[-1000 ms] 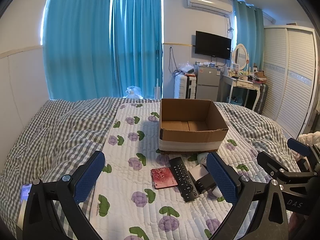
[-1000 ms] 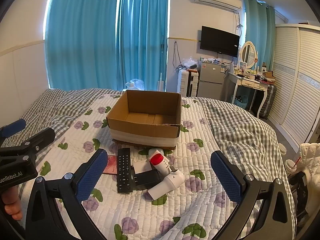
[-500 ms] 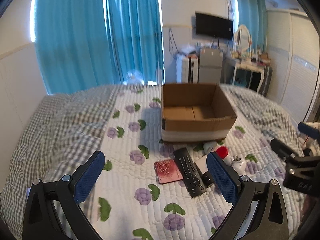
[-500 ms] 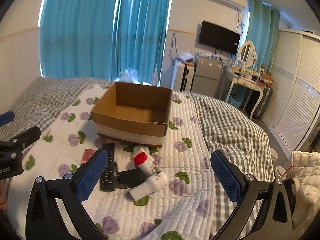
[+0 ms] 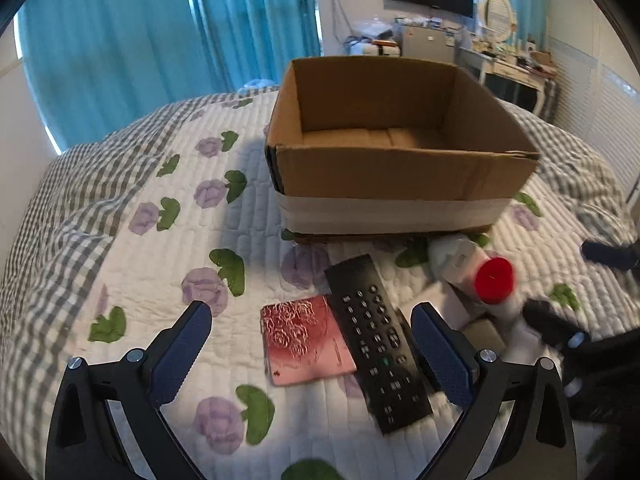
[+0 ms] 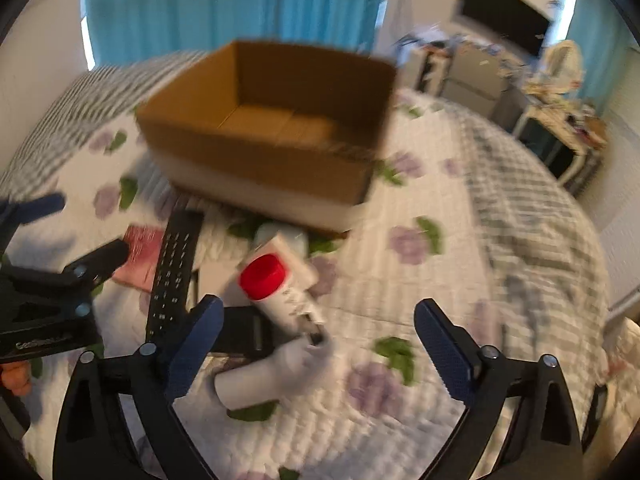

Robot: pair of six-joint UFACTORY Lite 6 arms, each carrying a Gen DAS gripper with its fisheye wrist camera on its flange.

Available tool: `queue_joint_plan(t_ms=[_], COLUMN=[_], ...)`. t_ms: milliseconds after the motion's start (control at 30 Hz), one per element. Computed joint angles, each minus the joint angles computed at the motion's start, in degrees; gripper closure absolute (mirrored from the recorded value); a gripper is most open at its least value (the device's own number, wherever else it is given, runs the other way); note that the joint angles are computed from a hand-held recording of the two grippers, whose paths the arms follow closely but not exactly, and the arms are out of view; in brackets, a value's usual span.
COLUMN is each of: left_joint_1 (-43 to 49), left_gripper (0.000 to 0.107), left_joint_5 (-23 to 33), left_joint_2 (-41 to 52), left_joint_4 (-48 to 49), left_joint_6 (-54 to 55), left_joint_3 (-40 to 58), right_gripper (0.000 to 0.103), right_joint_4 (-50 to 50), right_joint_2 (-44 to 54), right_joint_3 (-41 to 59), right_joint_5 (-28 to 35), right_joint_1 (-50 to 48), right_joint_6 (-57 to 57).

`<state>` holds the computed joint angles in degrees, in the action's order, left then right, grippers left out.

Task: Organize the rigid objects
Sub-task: 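Grasp the black remote with the left gripper while the right grasps the red-capped bottle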

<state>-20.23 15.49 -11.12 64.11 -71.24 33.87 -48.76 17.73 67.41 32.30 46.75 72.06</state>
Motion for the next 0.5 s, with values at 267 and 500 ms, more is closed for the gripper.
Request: queue_joint_plan(t_ms=[267, 500], left_joint_1=[2.5, 2.7], left_gripper=[0.012, 0.03], left_joint_5=[-6.4, -11.0], left_joint_2=[9.2, 20.8], left_joint_4=[16.7, 4.1], left_joint_6=[-17.5, -6.0], left_joint_3=[1.9, 9.2], right_gripper=[0.062, 0.067], right_joint_4=[3.8, -13.8], right_joint_2=[10.0, 0.7], right_joint_3=[4.0, -4.3], right_joint_5=[-10.1, -8.1], right_joint_1=[-4.4, -4.1], right_joint_6=[-7.4, 12.4])
